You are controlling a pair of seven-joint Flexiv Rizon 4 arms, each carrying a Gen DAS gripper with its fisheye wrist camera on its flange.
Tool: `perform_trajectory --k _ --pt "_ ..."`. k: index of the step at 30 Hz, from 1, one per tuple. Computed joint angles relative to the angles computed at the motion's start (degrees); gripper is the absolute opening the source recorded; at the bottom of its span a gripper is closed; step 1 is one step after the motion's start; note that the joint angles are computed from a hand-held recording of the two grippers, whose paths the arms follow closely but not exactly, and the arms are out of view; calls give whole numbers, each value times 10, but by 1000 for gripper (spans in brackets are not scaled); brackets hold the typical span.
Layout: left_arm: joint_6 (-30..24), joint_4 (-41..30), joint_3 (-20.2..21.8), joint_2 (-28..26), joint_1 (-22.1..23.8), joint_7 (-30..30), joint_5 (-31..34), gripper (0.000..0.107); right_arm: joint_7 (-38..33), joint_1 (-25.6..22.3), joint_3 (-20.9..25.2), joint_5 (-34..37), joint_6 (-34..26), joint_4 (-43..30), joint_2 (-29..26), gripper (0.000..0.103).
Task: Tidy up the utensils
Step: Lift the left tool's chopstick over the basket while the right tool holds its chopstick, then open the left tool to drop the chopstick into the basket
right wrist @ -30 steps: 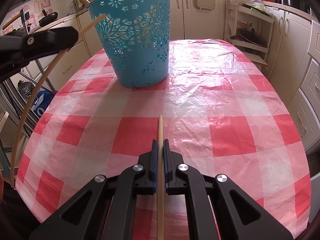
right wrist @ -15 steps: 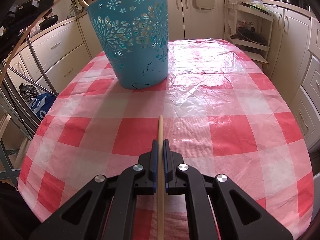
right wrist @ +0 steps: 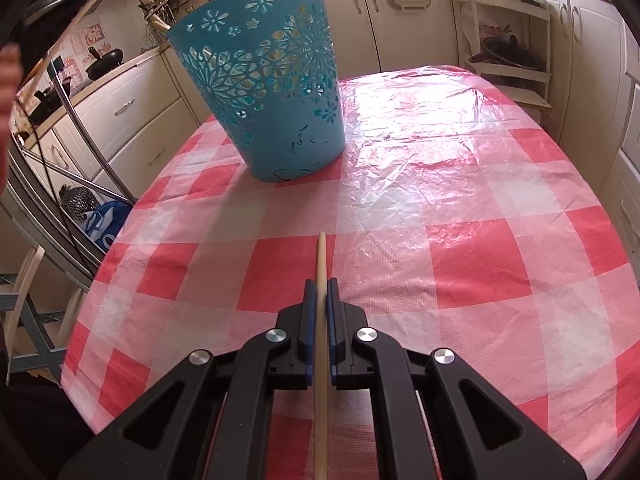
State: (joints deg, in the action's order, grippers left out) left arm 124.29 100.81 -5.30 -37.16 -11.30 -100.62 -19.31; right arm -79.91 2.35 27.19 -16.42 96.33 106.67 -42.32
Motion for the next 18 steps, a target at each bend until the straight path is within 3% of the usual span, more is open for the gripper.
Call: perform_trajectory --k 4,7,13,18 --pt "-21 -93 47 -45 -52 53 -89 4 -17 -53 63 -2 -19 -12 -22 6" --pt "-40 -175 106 -97 -111 126 -203 4 -32 -79 96 4 -31 -18 -34 6" --pt "-75 -290 197 -184 -191 257 -416 4 -64 -107 136 26 -53 -30 -48 6" --pt "-80 -349 238 -228 -229 360 -553 4 -90 -111 144 49 -61 -32 -47 6"
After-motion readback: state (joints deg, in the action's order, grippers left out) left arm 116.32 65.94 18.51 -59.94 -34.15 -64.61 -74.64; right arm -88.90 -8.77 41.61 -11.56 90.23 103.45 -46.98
